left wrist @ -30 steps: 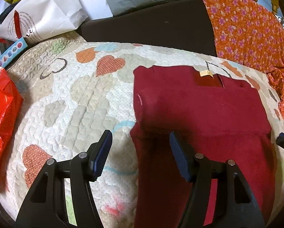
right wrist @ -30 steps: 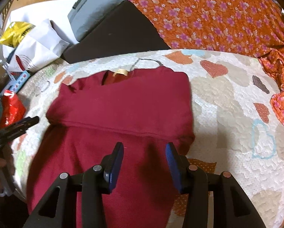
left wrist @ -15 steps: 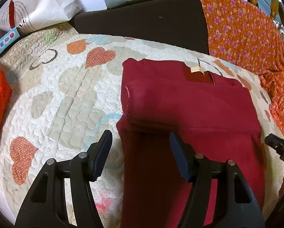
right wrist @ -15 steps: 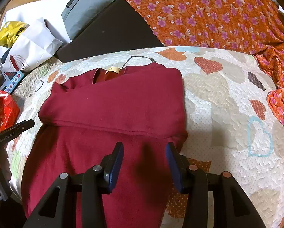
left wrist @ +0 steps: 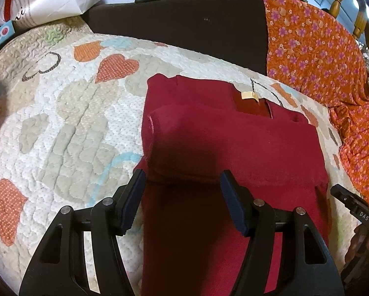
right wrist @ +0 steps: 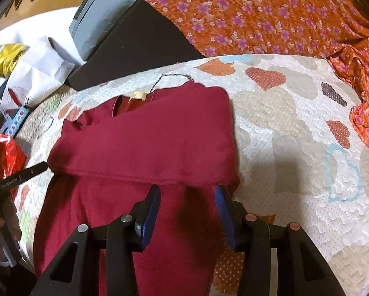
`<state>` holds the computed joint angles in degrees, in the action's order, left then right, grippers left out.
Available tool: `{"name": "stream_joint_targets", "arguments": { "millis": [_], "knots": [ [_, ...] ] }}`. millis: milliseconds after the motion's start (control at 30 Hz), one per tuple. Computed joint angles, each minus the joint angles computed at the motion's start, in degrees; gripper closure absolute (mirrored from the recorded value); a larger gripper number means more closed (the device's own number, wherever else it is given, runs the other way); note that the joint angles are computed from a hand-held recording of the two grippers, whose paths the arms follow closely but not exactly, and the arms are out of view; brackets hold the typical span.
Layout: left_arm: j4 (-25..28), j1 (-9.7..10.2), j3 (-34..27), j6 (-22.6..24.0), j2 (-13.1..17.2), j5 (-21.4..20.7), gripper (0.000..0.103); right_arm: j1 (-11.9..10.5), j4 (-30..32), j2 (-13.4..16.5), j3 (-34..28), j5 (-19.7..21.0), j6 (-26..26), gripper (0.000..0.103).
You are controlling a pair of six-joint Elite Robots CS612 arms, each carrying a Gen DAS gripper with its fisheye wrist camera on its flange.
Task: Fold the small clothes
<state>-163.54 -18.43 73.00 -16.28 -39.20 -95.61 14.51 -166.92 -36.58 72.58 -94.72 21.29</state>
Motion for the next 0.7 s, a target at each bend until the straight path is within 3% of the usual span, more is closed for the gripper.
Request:
{"name": "stream_joint_targets", "arguments": {
  "millis": [700],
  "knots": [
    [4.61,1.07,-5.99,-1.69,3.02,-3.32,0.040,-1.77,-2.75,0.69,-1.19,2.11,3.22,0.056]
  ]
}}
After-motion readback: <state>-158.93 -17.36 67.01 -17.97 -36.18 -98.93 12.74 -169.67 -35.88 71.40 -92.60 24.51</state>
